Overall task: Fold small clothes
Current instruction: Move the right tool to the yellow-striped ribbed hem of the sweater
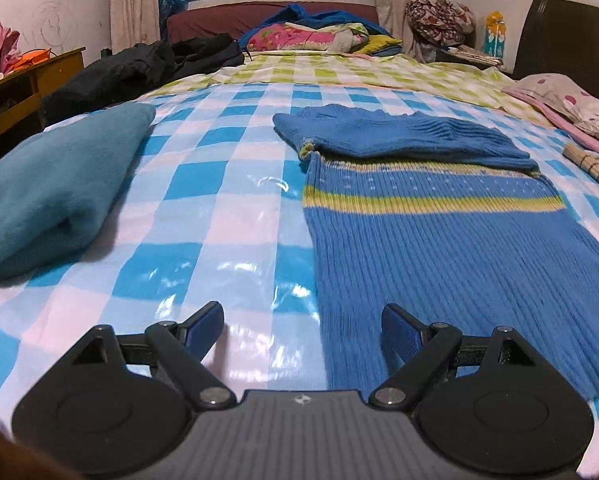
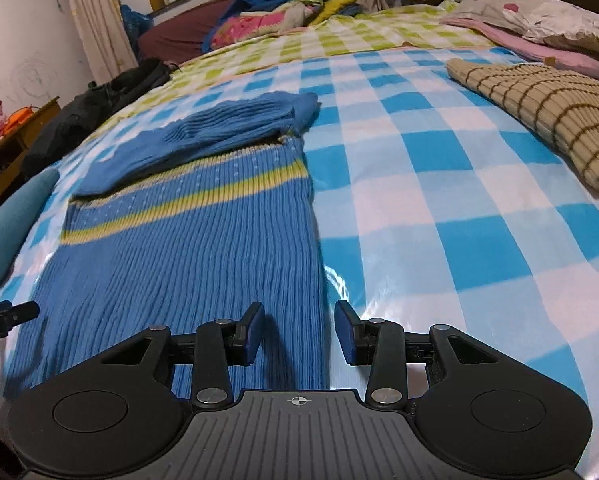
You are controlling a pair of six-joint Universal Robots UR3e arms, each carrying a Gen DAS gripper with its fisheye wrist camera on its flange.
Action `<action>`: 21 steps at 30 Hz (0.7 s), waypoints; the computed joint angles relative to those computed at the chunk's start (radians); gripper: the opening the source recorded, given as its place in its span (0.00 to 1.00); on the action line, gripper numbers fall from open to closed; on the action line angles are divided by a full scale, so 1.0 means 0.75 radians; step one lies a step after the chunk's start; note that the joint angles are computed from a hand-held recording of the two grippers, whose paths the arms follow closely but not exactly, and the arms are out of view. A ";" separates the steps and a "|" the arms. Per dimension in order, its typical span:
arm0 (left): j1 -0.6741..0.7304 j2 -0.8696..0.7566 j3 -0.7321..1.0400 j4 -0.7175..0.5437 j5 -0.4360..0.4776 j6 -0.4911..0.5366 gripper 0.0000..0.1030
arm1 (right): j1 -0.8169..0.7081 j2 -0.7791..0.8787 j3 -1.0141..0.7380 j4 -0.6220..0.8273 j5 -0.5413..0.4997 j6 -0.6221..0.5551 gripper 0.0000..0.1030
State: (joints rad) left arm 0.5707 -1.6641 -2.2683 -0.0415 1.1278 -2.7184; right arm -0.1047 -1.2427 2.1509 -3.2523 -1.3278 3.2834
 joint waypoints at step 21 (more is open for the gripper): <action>0.059 0.192 -0.163 -0.169 -0.106 0.202 0.76 | -0.079 -0.202 0.223 0.066 0.096 -0.025 0.37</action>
State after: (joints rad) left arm 0.6153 -1.5203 -2.3907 -0.1683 1.0484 -2.5668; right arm -0.1640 -1.3942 2.3184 -3.2029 -1.2558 3.2643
